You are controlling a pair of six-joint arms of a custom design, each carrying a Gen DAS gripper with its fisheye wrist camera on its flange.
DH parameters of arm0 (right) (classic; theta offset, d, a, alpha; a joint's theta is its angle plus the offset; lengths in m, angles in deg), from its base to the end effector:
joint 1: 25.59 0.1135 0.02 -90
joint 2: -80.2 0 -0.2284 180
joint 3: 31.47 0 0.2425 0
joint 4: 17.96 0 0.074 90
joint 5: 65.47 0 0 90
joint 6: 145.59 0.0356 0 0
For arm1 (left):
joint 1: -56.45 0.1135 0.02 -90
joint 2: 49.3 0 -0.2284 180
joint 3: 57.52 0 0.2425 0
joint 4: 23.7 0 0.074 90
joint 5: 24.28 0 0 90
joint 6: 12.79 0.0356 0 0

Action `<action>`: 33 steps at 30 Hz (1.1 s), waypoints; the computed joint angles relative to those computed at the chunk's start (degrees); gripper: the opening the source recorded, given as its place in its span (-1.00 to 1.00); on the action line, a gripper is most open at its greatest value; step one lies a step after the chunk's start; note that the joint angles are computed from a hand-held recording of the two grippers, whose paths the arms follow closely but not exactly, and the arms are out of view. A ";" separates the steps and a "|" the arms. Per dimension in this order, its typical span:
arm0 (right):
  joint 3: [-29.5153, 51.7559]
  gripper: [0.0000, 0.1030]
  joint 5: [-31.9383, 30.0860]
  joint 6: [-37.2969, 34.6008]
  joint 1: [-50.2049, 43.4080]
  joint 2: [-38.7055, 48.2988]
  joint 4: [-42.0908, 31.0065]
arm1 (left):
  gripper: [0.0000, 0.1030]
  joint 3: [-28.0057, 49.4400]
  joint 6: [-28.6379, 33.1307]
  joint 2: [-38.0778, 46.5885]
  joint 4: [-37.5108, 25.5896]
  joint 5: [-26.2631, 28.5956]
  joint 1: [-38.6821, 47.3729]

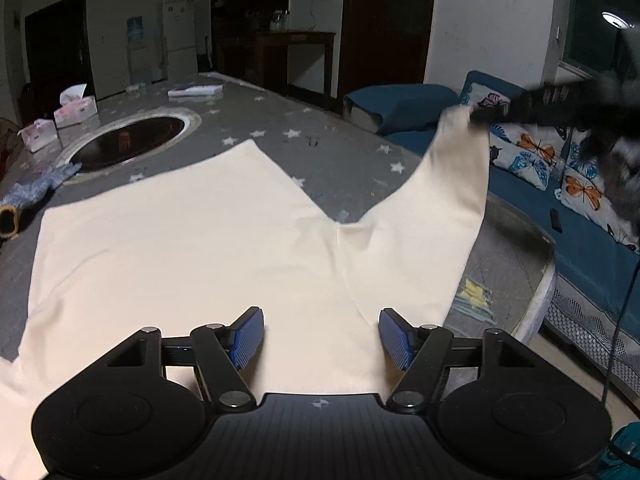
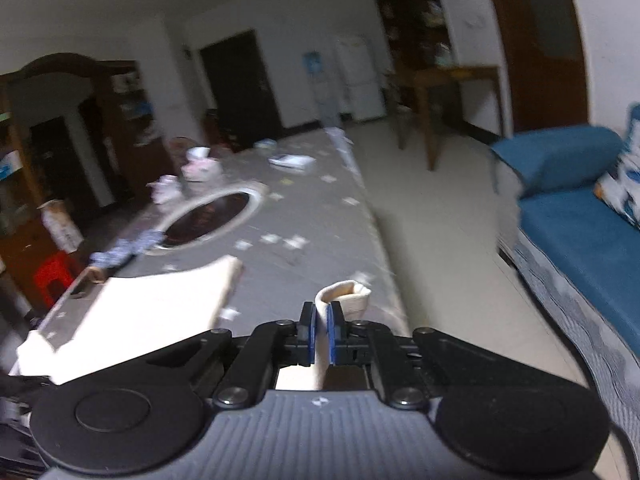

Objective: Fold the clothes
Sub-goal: 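Grasp the other sleeve cuff with the right gripper, then lift the sleeve over the body with the right gripper and release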

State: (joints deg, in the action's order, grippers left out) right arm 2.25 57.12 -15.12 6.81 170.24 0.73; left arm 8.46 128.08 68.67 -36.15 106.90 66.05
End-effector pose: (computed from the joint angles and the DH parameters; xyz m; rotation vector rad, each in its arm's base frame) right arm 0.2104 0.1108 0.0766 0.4472 2.0655 0.1189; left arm 0.3194 0.0302 0.0332 1.0212 2.1404 -0.4970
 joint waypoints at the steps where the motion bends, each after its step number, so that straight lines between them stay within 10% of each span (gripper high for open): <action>1: 0.79 -0.90 -1.05 -1.46 0.28 -1.34 -0.53 | 0.31 0.17 0.11 0.11 -0.25 -0.02 0.15; 10: 13.17 -0.91 -7.28 -11.71 4.65 -1.85 -4.77 | 0.33 1.48 0.58 -0.83 -1.45 2.83 6.75; 33: 63.07 -0.88 -24.23 -21.60 11.58 37.51 -21.76 | 0.38 8.88 -1.36 4.77 -4.08 6.61 21.63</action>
State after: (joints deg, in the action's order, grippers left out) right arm 65.32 32.89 -36.72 18.39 207.76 -21.04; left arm 17.34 126.72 73.44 -40.23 113.51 87.68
